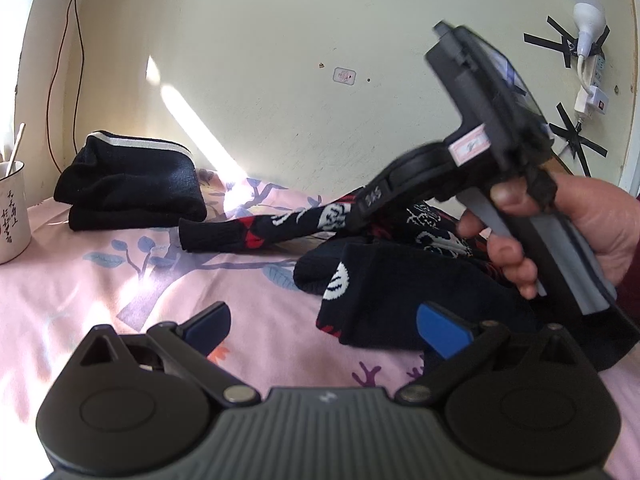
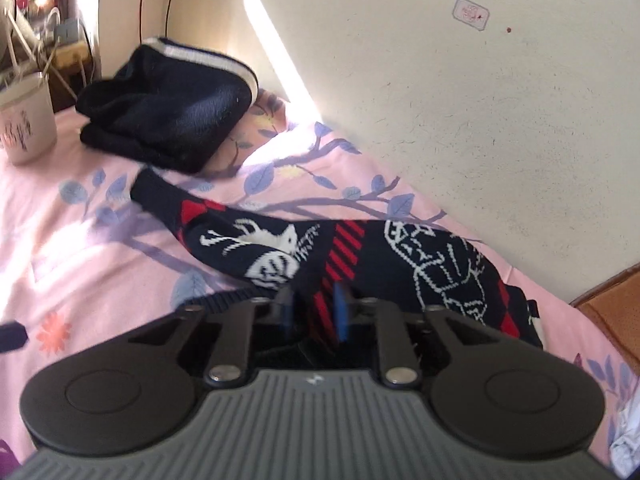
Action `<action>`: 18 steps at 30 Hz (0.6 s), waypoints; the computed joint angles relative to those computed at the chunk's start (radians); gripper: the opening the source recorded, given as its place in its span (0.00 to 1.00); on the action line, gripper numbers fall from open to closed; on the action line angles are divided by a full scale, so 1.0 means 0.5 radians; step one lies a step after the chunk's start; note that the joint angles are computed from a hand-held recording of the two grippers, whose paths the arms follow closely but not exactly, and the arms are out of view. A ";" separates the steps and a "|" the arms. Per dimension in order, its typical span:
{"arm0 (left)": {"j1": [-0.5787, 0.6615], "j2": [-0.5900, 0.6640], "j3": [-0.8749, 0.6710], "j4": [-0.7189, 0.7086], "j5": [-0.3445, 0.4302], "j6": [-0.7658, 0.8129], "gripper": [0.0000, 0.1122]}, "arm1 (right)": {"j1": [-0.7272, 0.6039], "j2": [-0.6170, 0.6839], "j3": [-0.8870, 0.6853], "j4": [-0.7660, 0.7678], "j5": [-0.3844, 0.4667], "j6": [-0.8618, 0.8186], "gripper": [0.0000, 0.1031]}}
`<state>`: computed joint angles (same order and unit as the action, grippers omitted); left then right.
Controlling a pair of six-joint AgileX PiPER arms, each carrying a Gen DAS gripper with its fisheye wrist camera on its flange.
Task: Fold small clothes
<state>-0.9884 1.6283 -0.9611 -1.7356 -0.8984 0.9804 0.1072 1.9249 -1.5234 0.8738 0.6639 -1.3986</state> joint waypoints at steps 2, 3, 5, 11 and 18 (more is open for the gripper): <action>0.007 -0.004 0.007 0.010 0.012 -0.018 0.91 | -0.092 0.016 -0.103 0.130 0.169 0.089 0.13; 0.010 -0.003 0.006 0.011 0.018 -0.019 0.91 | -0.132 0.001 -0.108 0.218 0.185 0.073 0.12; 0.017 -0.007 0.011 0.013 0.029 -0.021 0.91 | -0.218 -0.059 -0.065 0.431 0.191 -0.006 0.12; 0.008 -0.003 0.009 0.016 0.019 -0.030 0.91 | -0.704 -0.266 0.065 1.050 0.411 -0.264 0.12; 0.131 -0.116 0.130 0.224 0.431 -0.153 0.92 | -1.508 -0.357 0.168 1.544 0.825 -0.430 0.12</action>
<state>-0.9227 1.5701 -0.8959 -1.6235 -0.6829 0.9040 -0.6468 1.7466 -1.4395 1.6457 1.0764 -1.6138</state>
